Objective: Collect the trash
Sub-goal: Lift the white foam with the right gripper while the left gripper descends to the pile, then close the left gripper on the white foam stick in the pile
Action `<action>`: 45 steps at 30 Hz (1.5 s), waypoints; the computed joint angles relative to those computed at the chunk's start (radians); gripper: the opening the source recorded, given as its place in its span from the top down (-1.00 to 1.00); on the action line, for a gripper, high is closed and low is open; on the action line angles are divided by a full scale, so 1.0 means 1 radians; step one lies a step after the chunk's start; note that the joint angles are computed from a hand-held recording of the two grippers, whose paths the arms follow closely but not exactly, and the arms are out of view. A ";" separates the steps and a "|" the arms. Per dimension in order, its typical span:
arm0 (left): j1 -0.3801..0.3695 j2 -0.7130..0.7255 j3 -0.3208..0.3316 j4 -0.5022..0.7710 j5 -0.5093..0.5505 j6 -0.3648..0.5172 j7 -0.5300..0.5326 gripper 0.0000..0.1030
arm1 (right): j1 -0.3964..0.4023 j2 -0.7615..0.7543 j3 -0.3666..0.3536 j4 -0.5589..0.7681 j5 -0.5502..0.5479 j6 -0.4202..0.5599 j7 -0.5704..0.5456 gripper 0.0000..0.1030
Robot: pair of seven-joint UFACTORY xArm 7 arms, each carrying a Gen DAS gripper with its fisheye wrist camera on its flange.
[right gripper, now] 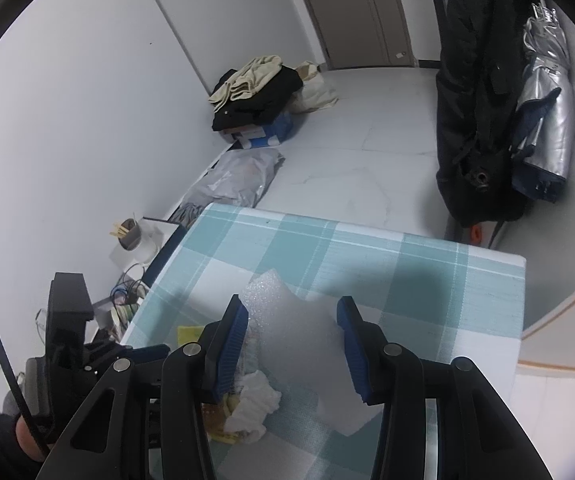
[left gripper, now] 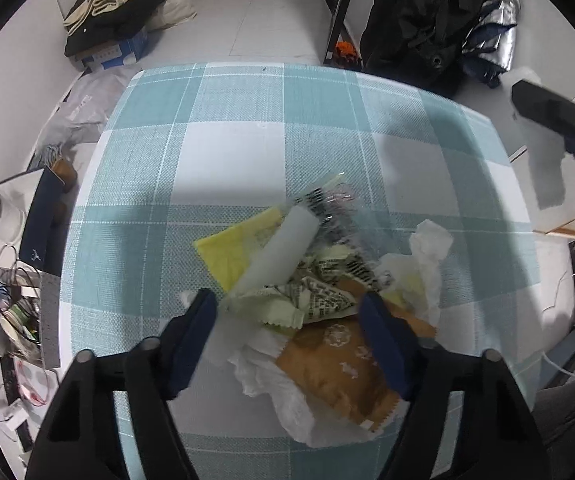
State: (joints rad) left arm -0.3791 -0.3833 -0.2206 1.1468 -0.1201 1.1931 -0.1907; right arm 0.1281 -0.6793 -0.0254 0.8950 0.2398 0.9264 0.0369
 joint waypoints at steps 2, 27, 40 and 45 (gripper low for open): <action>-0.001 -0.005 0.003 -0.003 -0.002 0.000 0.005 -0.28 | 0.000 -0.002 -0.001 0.000 0.000 0.002 0.000 0.13; -0.023 -0.021 0.048 -0.024 -0.141 -0.039 0.088 0.44 | 0.002 0.002 0.028 0.000 -0.056 -0.005 0.015 0.13; -0.022 -0.045 0.058 -0.040 -0.199 -0.057 0.171 0.96 | 0.002 0.007 0.025 -0.001 -0.052 -0.003 0.016 0.13; -0.032 -0.072 0.071 -0.058 -0.240 -0.072 0.205 0.96 | -0.003 0.006 0.022 -0.001 -0.045 0.001 0.028 0.13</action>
